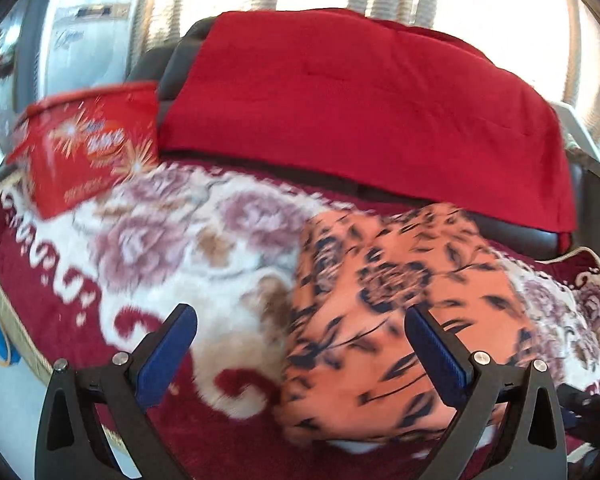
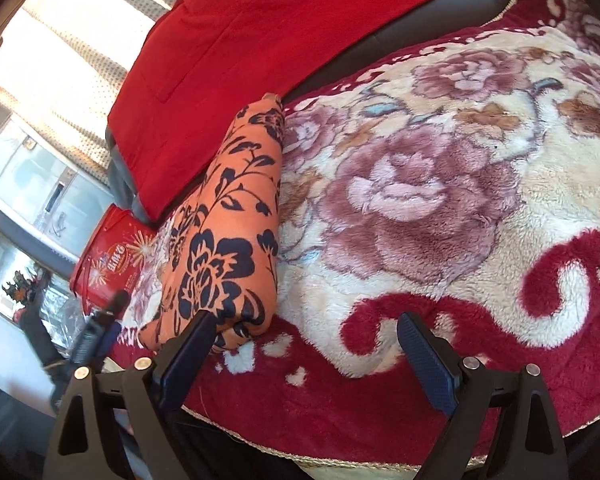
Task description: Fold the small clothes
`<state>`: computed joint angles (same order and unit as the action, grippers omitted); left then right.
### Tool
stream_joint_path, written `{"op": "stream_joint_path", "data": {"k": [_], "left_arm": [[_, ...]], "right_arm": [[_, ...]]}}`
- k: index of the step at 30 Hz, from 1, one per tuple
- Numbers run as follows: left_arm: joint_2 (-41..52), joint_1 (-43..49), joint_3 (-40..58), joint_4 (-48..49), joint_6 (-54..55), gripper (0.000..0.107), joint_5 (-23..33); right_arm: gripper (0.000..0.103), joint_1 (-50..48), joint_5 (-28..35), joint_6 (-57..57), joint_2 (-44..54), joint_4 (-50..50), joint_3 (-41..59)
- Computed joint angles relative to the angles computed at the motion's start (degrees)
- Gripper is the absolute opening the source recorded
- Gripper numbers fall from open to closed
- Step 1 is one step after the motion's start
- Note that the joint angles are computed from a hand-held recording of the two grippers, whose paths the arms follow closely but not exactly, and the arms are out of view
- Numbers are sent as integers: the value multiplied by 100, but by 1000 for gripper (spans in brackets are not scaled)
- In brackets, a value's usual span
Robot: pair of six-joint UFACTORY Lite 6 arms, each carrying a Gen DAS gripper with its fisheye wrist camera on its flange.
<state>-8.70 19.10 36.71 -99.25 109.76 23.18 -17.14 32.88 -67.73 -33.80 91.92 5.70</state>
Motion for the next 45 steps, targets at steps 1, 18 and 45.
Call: {"op": "stream_joint_path", "data": {"k": [1, 18, 45], "left_arm": [[-56, -110, 60, 150, -179, 103, -83], [633, -534, 734, 1183, -1340, 103, -552], [4594, -381, 4759, 4706, -4965, 30, 2340]], "right_arm": [[94, -25, 47, -3, 13, 29, 19], [94, 390, -47, -682, 1174, 762, 1030], [35, 1393, 291, 374, 5390, -949, 5464]]}}
